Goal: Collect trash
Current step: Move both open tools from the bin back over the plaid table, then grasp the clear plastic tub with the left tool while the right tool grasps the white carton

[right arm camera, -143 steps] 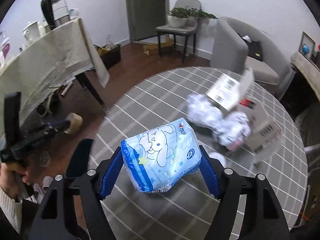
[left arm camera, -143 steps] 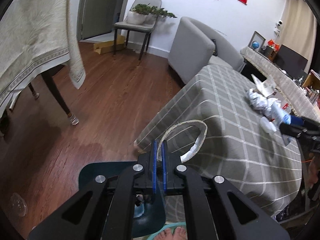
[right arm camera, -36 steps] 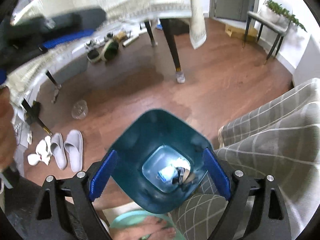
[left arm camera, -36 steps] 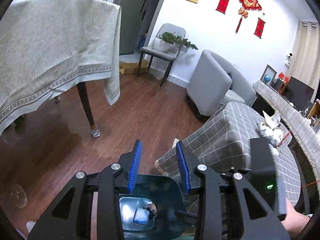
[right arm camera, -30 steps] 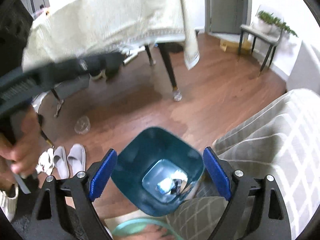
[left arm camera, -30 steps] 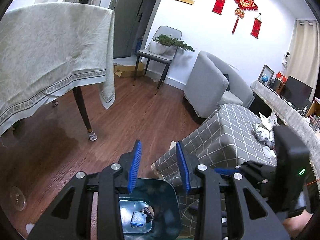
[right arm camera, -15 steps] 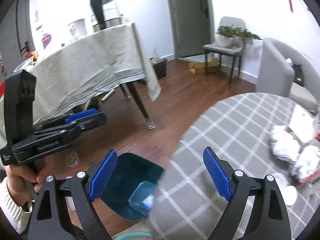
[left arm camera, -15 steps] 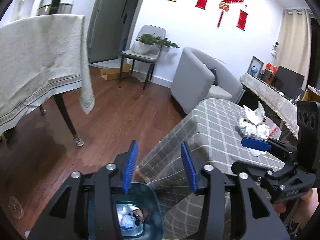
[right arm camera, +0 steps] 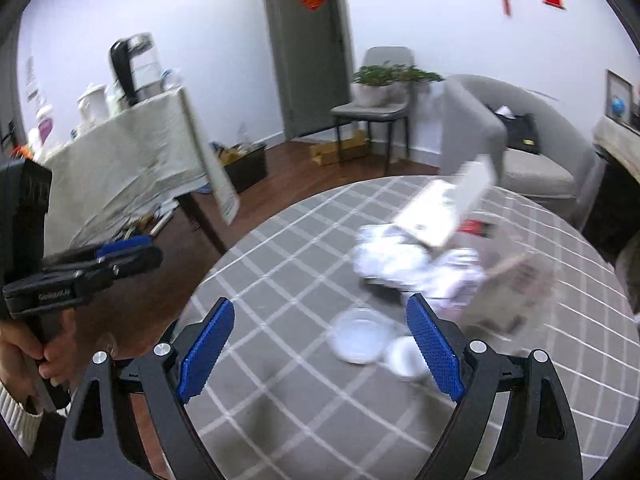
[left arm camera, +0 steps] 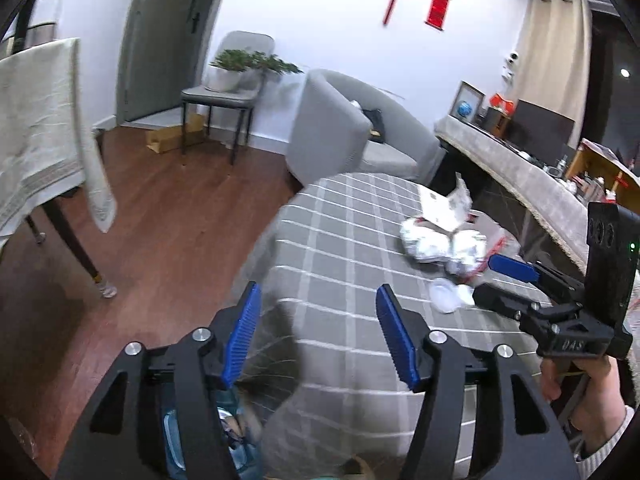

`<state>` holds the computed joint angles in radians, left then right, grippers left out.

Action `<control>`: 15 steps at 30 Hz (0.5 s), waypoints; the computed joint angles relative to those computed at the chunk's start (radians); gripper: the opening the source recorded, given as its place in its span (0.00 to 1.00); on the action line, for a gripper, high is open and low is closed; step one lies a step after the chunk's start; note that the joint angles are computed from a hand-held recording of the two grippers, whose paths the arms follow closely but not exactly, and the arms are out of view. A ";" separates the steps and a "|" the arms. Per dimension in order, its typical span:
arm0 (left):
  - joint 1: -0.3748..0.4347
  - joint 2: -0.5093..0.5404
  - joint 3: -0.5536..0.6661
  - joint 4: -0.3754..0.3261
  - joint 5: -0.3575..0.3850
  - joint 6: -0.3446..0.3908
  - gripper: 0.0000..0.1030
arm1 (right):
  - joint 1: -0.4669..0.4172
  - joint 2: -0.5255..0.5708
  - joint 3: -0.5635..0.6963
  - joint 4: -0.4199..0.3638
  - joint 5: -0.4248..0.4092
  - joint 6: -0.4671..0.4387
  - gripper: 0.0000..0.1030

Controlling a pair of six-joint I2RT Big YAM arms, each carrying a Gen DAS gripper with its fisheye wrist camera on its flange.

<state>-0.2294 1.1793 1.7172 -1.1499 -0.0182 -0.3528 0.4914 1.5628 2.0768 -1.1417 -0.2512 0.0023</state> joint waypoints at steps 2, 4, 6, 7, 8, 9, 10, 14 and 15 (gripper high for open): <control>-0.029 0.032 0.037 -0.011 -0.001 0.003 0.64 | -0.028 -0.015 -0.016 0.011 -0.021 0.021 0.86; -0.060 0.064 0.072 -0.024 -0.003 0.018 0.68 | -0.054 -0.022 -0.015 0.012 -0.022 0.020 0.86; -0.087 0.093 0.100 -0.035 -0.009 0.032 0.70 | -0.077 -0.029 -0.014 0.010 -0.013 0.014 0.86; -0.100 0.107 0.114 -0.042 -0.015 0.040 0.72 | -0.091 -0.031 -0.014 0.013 -0.013 0.016 0.86; -0.114 0.126 0.130 -0.052 -0.019 0.052 0.72 | -0.101 -0.034 -0.015 0.015 -0.016 0.020 0.87; -0.123 0.143 0.147 -0.062 -0.021 0.060 0.72 | -0.117 -0.040 -0.021 0.022 -0.023 0.024 0.88; -0.132 0.162 0.165 -0.074 -0.021 0.074 0.72 | -0.124 -0.039 -0.017 0.023 -0.022 0.027 0.88; -0.156 0.211 0.203 -0.107 -0.022 0.104 0.73 | -0.156 -0.024 0.007 0.010 -0.027 0.038 0.89; -0.163 0.223 0.212 -0.113 -0.017 0.108 0.73 | -0.163 -0.015 0.016 0.007 -0.029 0.046 0.89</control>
